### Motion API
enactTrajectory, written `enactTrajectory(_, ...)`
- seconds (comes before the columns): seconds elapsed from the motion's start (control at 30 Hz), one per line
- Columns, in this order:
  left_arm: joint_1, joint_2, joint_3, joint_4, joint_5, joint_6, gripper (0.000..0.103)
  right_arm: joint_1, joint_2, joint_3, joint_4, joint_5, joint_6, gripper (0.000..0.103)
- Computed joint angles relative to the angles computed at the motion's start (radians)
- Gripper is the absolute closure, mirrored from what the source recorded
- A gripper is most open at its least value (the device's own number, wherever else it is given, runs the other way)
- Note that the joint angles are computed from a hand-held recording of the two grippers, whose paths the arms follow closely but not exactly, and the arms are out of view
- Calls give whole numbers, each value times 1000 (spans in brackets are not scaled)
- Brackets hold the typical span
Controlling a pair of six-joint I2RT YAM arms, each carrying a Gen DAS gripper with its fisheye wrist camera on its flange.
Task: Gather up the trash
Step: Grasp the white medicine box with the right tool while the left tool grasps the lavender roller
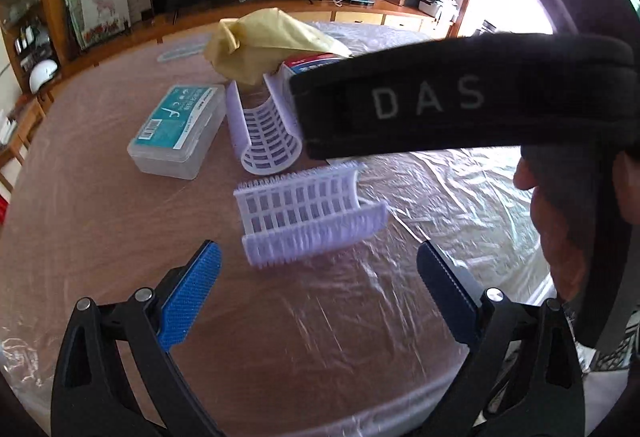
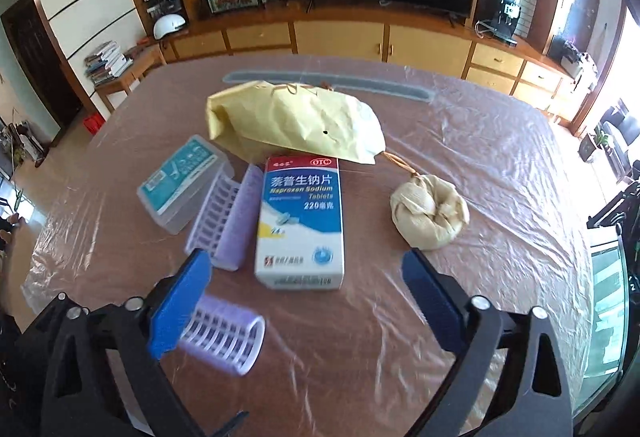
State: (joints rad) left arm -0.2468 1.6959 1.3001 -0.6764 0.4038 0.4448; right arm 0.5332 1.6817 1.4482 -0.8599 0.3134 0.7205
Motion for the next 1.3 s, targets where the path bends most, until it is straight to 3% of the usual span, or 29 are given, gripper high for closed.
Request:
enactTrajectory(0.27,-19,82,80,-28,-20,-13,9,-64,32,-14,48,-106,-57,33)
enactTrajectory(0.33,-23,87,84,-23,-25,-7,10,-71,41,-19,56,-123,-65,48)
enactTrajectory(0.4,-29,85,83,-18,-32,1,16,-71,38,-30,69,-128,-66,54)
enactTrajectory(0.47,-30,90,89,-14,-28,4,24,-63,21,-46,82,-118,-57,56)
enactTrajectory(0.9,30,49,61,-16,53,62,24,-37,-262,-283,149,-140,79,58)
enactTrajectory(1.3,101,20,43,-37,95,95,24,120,-428,-410,129,-65,267,58)
